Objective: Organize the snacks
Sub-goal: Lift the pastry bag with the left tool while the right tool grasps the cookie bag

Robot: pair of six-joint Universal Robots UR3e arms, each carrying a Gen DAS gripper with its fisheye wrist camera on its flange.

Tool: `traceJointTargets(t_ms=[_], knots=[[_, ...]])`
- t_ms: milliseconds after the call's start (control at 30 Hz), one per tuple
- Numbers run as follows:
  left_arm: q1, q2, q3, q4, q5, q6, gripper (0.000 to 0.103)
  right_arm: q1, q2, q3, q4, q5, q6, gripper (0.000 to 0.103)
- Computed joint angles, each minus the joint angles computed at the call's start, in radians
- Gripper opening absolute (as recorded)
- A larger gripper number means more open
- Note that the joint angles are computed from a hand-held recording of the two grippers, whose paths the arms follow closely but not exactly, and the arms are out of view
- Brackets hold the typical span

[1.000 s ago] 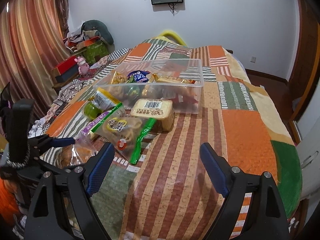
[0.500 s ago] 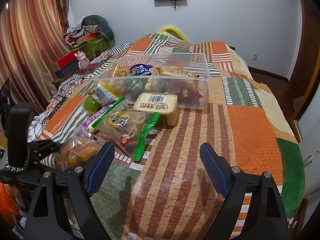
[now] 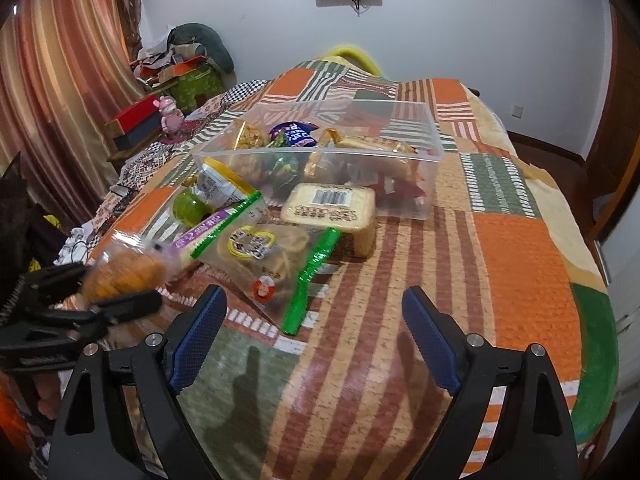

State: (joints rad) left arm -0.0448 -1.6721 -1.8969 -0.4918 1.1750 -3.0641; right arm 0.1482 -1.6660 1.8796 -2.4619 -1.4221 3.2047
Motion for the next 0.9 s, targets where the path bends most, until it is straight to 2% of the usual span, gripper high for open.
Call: traceJointTargets(t_ms=[100, 167, 533, 733, 767, 800, 900], knots=[[0.032, 0.022, 0.002, 0.009, 0.003, -0.006, 0.057, 0.023, 0.045, -0.034, -0.013, -0.007, 0.027, 0.099], [0.047, 0.030, 0.010, 0.004, 0.012, -0.004, 0.057, 0.034, 0.080, -0.064, -0.014, -0.004, 0.042, 0.100], [0.141, 0.032, -0.031, 0.031, -0.028, 0.036, 0.057, 0.085, 0.332, -0.291, 0.062, -0.016, 0.095, 0.100], [0.146, -0.002, -0.021, 0.035, -0.037, 0.037, 0.057, 0.079, 0.384, -0.311, 0.076, 0.024, 0.115, 0.100], [0.145, -0.008, -0.017, 0.032, -0.036, 0.038, 0.057, 0.082, 0.381, -0.306, 0.067, 0.015, 0.115, 0.097], [0.142, -0.014, -0.012, 0.032, -0.033, 0.036, 0.057, 0.082, 0.378, -0.304, 0.063, 0.014, 0.110, 0.086], [0.133, -0.029, 0.001, 0.030, -0.025, 0.031, 0.057, 0.069, 0.363, -0.294, 0.065, 0.048, 0.086, 0.065]])
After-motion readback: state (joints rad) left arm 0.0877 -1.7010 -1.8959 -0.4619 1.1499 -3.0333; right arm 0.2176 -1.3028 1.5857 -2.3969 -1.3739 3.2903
